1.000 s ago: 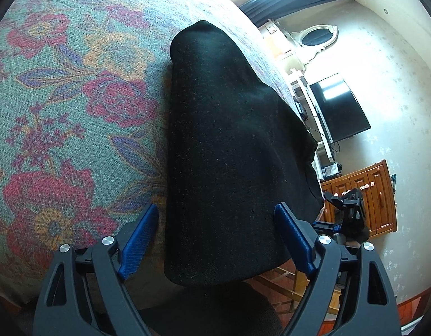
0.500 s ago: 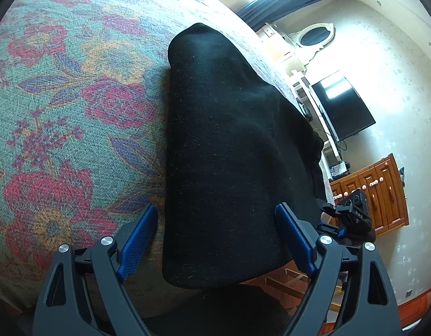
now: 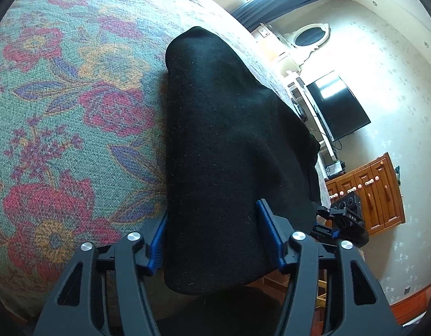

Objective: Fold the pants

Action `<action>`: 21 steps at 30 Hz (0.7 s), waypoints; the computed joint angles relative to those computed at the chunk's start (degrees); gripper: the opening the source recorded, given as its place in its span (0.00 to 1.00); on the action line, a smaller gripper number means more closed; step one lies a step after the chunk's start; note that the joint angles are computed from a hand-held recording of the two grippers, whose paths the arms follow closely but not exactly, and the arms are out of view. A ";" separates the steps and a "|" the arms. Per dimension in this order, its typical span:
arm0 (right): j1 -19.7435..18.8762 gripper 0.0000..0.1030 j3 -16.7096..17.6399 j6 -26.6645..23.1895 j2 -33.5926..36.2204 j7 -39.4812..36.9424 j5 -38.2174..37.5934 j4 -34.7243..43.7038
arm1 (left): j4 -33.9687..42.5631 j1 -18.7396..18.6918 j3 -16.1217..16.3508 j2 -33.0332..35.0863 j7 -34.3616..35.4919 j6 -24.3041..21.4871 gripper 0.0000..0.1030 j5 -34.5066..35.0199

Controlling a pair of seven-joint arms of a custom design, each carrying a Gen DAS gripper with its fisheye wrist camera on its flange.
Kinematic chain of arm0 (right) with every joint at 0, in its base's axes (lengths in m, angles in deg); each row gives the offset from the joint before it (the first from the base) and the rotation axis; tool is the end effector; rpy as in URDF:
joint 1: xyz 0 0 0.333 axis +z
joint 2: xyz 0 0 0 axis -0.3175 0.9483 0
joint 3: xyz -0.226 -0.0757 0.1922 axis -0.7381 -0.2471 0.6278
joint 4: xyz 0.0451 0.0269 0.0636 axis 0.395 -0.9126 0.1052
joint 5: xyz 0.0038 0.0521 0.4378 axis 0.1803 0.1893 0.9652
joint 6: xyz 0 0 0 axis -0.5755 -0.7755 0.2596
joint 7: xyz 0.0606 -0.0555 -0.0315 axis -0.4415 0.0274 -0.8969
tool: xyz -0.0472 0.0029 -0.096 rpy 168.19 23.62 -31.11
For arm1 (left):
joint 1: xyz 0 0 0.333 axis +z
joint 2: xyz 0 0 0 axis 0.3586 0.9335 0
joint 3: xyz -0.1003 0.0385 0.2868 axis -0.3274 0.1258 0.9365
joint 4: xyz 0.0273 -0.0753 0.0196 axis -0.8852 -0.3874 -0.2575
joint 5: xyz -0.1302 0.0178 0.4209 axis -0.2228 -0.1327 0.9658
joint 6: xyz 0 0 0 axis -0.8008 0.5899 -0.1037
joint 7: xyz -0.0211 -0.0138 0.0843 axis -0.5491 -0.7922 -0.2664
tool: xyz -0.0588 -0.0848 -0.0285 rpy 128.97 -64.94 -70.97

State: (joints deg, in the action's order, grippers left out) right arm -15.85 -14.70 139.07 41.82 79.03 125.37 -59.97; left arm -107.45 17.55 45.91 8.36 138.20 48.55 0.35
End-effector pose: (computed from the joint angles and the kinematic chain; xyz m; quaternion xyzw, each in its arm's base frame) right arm 0.5678 0.0022 0.4628 -0.5257 0.6940 0.2399 0.4293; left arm 0.5738 -0.0564 0.5137 0.6805 -0.5784 0.4414 0.0863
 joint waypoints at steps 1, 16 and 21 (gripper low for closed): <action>-0.09 0.32 -0.20 -0.48 0.05 -0.27 0.32 -0.15 | -0.07 -0.08 0.37 0.11 1.16 -0.33 0.43 -1.23; -1.19 0.85 -0.98 3.61 0.67 -6.50 -1.83 5.00 | 6.57 3.29 1.98 3.45 5.32 -0.44 0.80 -10.10; -2.47 0.85 -0.15 -0.46 9.24 -3.84 -0.36 13.09 | 17.43 5.94 0.06 13.63 0.75 -7.46 0.80 -3.97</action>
